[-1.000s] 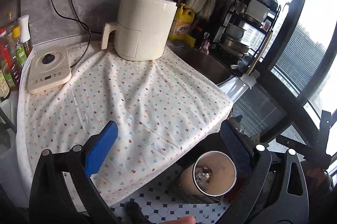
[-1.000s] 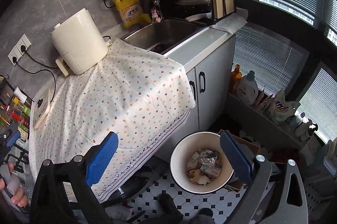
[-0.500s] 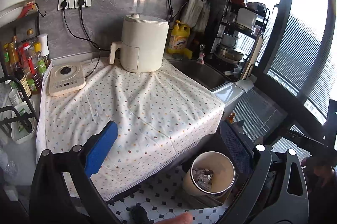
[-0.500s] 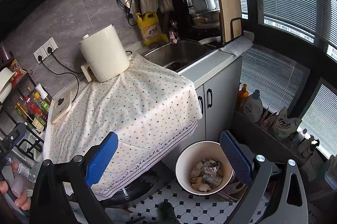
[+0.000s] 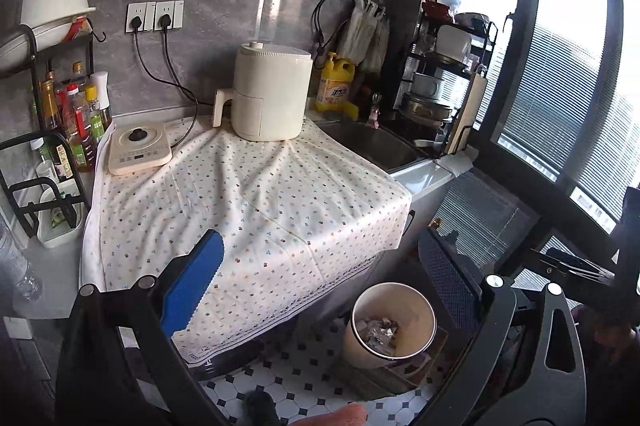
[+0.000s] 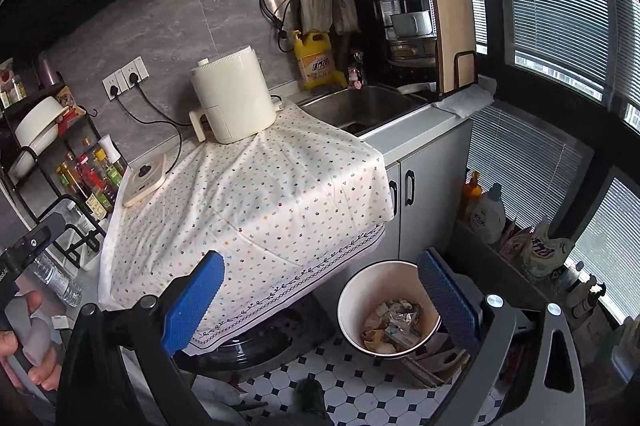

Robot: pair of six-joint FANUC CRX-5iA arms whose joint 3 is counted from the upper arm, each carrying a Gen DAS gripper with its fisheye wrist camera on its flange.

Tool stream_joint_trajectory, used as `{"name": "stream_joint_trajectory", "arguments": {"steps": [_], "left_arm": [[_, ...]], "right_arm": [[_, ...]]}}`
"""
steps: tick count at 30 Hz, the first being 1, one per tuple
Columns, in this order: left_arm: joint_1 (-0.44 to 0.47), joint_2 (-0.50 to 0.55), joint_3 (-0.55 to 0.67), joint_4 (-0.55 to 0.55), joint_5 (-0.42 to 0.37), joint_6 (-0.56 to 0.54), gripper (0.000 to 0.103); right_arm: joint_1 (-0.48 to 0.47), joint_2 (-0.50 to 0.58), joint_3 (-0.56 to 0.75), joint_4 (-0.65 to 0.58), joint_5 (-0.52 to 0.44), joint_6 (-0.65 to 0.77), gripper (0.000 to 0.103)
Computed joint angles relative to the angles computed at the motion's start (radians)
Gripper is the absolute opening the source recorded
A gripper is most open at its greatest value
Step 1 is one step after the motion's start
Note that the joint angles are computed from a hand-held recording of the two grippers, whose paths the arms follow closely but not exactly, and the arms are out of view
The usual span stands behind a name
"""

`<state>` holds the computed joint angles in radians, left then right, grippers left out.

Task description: Collect trash

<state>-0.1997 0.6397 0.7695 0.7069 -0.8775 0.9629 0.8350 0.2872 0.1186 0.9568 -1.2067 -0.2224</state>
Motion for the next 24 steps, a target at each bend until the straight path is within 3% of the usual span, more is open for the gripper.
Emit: {"name": "stream_joint_trajectory", "arguments": {"steps": [9,24], "left_arm": [[-0.002,-0.07,-0.103,0.003,0.06,-0.023,0.097],[-0.008,-0.112,-0.168,-0.005,0.142,0.024,0.097]], "right_arm": [[0.021,-0.002,-0.01,0.032,-0.006,-0.029,0.095],[0.016,0.009,-0.011,0.056,0.08,-0.019,0.095]]}}
